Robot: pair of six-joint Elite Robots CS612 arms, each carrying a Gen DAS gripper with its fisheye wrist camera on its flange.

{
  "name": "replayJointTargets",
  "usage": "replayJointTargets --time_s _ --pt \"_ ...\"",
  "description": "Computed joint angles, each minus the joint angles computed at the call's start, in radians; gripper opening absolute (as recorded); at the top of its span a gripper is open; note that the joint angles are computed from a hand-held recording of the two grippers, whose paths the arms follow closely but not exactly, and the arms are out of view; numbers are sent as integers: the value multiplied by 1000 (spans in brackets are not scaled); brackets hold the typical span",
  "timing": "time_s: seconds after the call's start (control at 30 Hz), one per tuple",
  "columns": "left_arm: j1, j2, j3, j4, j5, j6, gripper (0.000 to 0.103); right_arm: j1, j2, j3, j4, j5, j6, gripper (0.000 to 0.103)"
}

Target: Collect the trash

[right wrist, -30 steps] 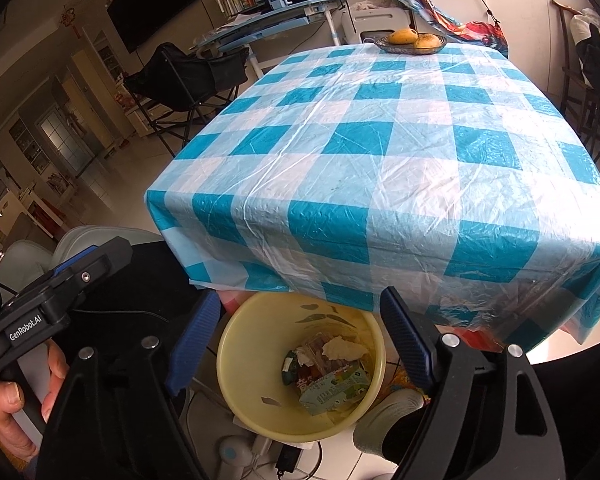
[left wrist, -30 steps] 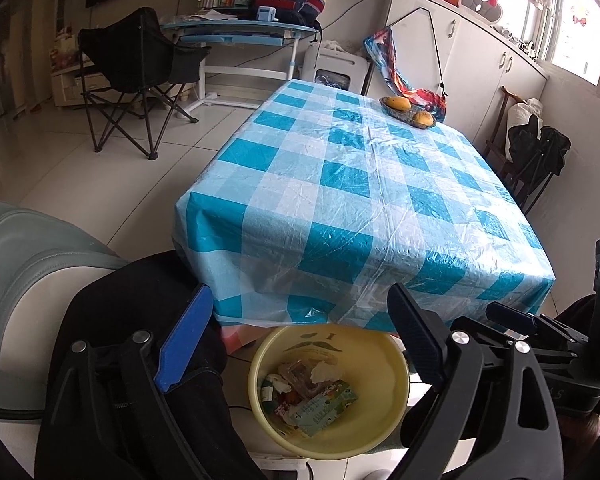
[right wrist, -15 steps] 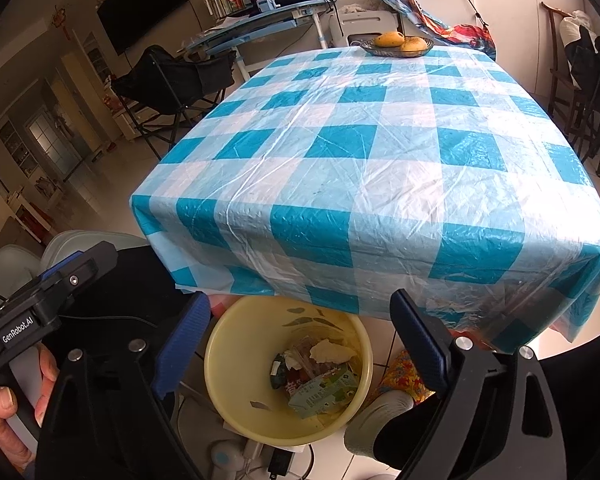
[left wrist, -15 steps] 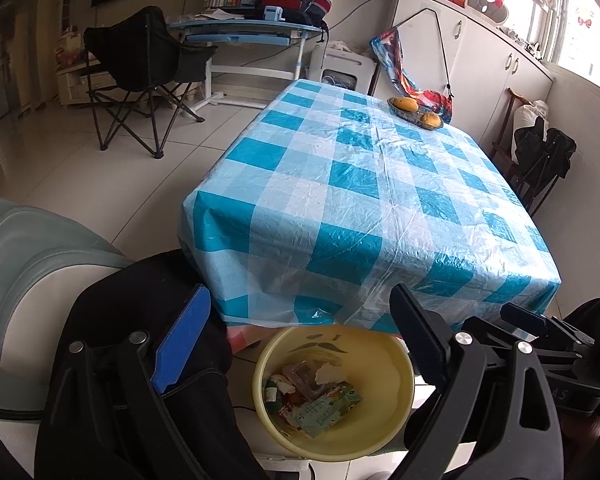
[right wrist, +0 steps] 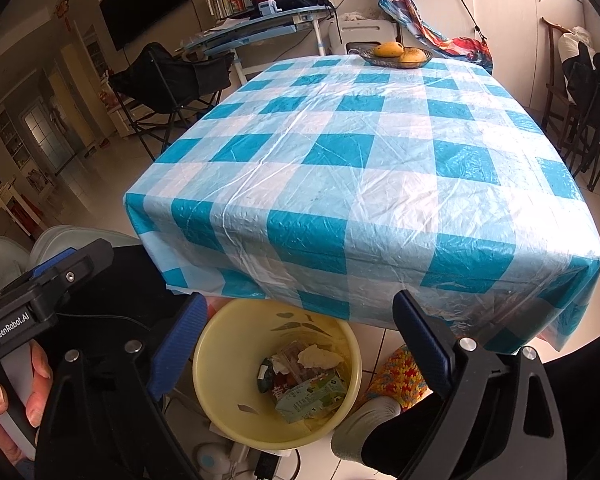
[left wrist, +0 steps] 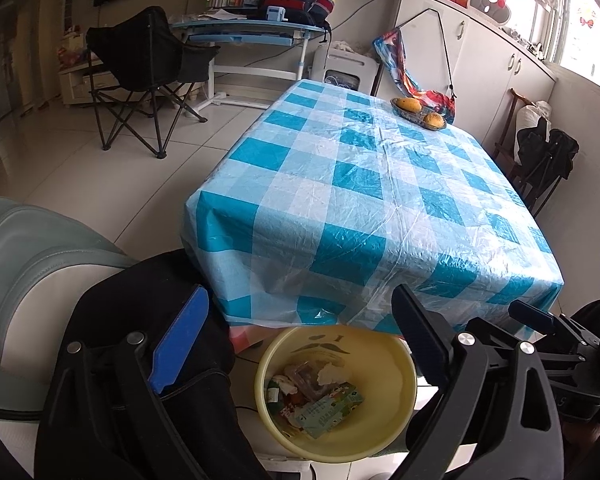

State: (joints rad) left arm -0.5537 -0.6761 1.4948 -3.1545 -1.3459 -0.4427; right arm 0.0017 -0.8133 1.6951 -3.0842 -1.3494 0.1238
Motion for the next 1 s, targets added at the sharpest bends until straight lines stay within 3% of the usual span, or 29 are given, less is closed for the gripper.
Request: replayJointTargets --time_s 0.67,1.0 --pt "-3 1 0 -2 22 0 90 6 2 0 -31 -38 -3 90" --pt "-6 -2 10 -59 57 8 92 20 8 3 -117 -125 5 90"
